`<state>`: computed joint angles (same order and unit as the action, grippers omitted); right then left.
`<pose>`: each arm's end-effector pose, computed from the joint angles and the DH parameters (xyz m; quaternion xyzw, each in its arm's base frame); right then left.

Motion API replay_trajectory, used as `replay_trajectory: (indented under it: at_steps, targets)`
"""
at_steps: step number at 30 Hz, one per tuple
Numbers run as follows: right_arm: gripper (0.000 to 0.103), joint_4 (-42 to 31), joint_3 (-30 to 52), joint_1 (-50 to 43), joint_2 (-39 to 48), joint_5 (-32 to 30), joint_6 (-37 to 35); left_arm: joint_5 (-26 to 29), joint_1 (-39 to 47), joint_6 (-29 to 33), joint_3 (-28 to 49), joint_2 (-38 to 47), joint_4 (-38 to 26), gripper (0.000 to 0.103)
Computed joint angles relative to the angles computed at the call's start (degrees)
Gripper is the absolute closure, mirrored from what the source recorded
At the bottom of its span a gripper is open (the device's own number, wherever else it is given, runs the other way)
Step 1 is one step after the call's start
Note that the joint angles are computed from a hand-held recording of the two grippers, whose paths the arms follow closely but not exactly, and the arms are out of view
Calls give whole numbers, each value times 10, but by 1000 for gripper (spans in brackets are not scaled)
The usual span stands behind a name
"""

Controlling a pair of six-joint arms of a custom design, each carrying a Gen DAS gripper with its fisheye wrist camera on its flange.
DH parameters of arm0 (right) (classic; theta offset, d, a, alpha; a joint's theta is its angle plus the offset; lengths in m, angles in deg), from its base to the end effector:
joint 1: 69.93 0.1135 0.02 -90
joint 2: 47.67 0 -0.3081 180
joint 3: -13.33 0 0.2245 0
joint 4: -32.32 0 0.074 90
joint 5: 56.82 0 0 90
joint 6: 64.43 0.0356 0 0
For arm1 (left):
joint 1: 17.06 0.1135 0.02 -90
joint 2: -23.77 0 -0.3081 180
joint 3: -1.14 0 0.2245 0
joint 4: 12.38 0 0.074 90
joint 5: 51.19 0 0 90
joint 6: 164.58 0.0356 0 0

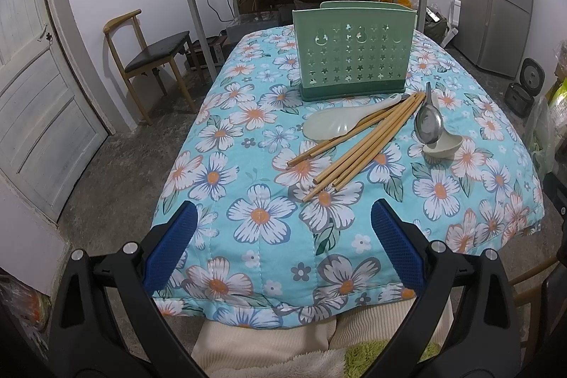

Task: Organize utensils

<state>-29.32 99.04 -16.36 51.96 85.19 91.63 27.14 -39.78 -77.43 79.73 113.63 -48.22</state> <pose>0.2087 0.2355 0.2704 0.1518 0.8803 -0.1211 0.4328 0.2920 -0.1144 0.2980 0.1231 0.9185 0.0118 0.3756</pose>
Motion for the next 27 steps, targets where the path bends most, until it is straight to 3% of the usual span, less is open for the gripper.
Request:
replay_trajectory:
  at_steps: [27]
  targets:
    - [6,1,-1,0,0,0,1,3,6,3,-16,-2,12,8]
